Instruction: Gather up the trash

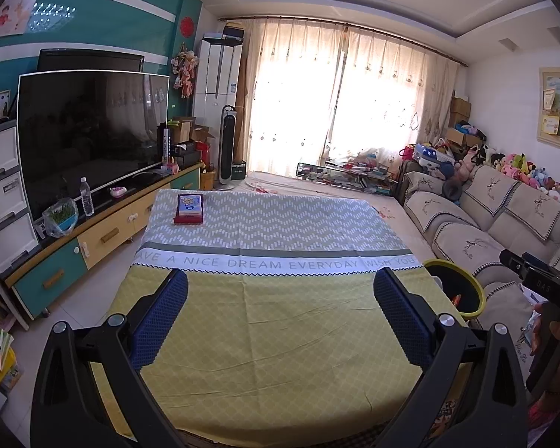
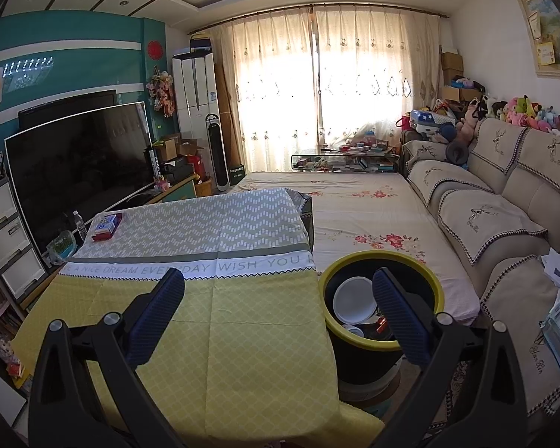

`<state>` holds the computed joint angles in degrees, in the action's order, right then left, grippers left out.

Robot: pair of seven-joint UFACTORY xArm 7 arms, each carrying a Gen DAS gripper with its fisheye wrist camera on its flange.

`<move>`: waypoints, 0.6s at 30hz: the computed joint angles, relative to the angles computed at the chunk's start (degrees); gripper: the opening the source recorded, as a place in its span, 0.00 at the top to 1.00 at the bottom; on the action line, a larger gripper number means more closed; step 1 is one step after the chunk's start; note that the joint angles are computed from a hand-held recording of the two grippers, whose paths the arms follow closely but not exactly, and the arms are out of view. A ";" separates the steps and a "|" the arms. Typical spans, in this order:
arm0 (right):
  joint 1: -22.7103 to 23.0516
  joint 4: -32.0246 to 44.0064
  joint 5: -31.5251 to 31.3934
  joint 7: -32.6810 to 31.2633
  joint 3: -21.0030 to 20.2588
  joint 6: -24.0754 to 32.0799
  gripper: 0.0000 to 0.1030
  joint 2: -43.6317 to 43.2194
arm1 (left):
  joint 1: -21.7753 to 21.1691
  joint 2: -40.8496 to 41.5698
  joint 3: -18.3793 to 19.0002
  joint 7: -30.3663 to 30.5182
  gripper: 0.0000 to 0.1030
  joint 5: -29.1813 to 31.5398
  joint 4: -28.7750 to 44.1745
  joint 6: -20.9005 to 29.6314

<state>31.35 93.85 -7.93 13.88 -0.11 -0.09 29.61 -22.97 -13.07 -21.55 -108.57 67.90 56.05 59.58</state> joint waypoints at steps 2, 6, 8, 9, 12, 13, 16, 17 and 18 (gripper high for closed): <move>0.09 -0.07 0.07 0.08 -0.09 0.01 0.07 0.06 | 0.01 -0.08 0.15 -0.06 0.05 -0.04 -0.24 -0.32; 0.28 0.16 0.02 0.18 -0.18 0.30 0.07 0.24 | -0.04 0.20 0.22 -0.02 0.05 -0.05 -0.27 -0.55; 0.25 0.42 -0.01 0.17 -0.14 0.48 0.07 0.41 | -0.05 0.52 0.22 0.04 0.05 0.01 -0.05 -0.56; 0.16 0.40 0.02 0.17 -0.04 0.38 0.07 0.40 | -0.09 0.71 0.19 0.02 0.05 0.06 0.07 -0.45; 0.29 0.54 0.05 0.35 -0.24 0.30 0.07 0.60 | -0.23 0.82 0.30 -0.22 0.05 0.09 0.06 -0.46; 0.44 0.59 0.06 0.53 -0.44 0.28 0.07 0.69 | -0.25 1.00 0.31 -0.30 0.05 0.12 0.22 -0.33; 0.35 0.66 0.03 0.55 -0.32 0.48 0.07 0.77 | -0.45 0.97 0.33 -0.55 0.05 0.04 0.21 0.07; 0.42 0.71 0.00 0.61 -0.39 0.52 0.07 0.79 | -0.47 0.61 0.48 -0.60 0.05 -0.02 -0.18 -0.08; 0.48 0.75 -0.03 0.67 -0.43 0.51 0.07 0.84 | -0.46 0.68 0.42 -0.71 0.05 0.03 -0.14 0.00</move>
